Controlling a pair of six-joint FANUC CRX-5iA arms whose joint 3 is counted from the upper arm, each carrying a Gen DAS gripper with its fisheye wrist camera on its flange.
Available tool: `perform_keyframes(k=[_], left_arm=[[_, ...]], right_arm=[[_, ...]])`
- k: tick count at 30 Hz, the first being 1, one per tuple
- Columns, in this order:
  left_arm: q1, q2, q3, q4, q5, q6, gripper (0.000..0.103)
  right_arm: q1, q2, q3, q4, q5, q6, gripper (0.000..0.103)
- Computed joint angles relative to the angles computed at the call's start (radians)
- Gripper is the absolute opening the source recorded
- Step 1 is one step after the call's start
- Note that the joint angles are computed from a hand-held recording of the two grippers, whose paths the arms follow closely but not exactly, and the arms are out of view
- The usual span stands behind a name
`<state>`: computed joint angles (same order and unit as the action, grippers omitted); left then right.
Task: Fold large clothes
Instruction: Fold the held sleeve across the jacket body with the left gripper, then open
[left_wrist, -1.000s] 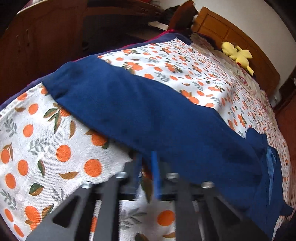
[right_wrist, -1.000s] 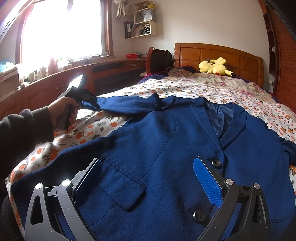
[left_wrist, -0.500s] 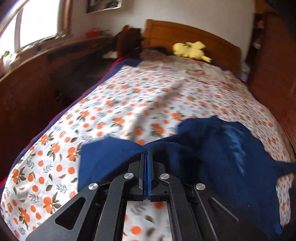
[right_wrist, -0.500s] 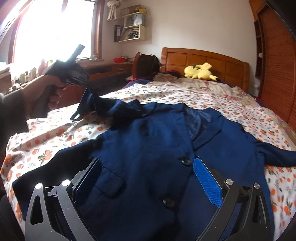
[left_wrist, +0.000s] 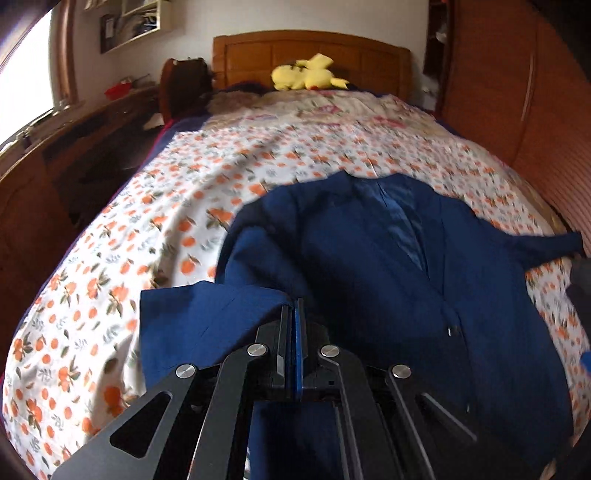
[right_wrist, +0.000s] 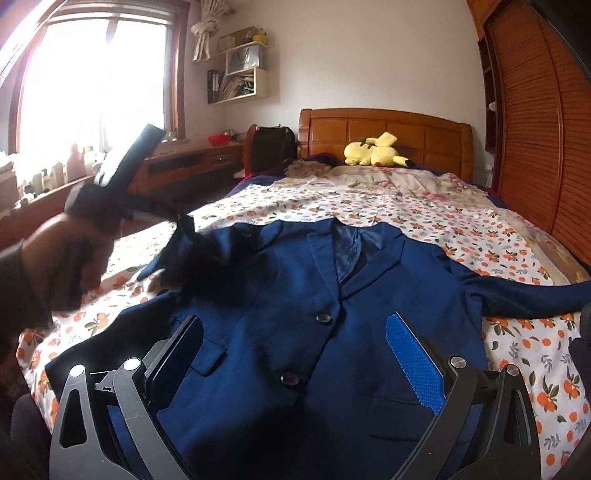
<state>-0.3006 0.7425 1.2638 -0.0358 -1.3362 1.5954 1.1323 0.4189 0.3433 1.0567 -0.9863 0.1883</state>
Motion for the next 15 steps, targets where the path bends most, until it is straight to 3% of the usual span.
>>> perform_keyframes(k=[2,5,7,9,12,15], left_arm=[[-0.007,-0.068,-0.135,-0.006,0.063,-0.013,0.006],[-0.006,-0.148,-0.292,0.014,0.134,-0.030,0.020],[-0.003,-0.207,-0.401,0.034,0.190,-0.039,0.039],[0.003,-0.268,-0.506,0.054,0.251,-0.056,0.048],[0.015,-0.329,-0.607,0.061,0.303,-0.072,0.048],[0.029,-0.362,-0.660,0.044,0.335,-0.064,0.058]], right_arm=[[-0.003,-0.004,-0.005,0.003,0.003,-0.005,0.096],[-0.005,-0.008,-0.012,0.005,0.007,-0.009,0.096],[-0.008,-0.009,-0.014,0.005,0.008,-0.011,0.096],[-0.010,-0.012,-0.020,0.007,0.010,-0.014,0.096],[-0.011,-0.006,-0.015,0.003,0.010,-0.012,0.096],[-0.013,0.006,-0.001,-0.010,0.006,0.001,0.096]])
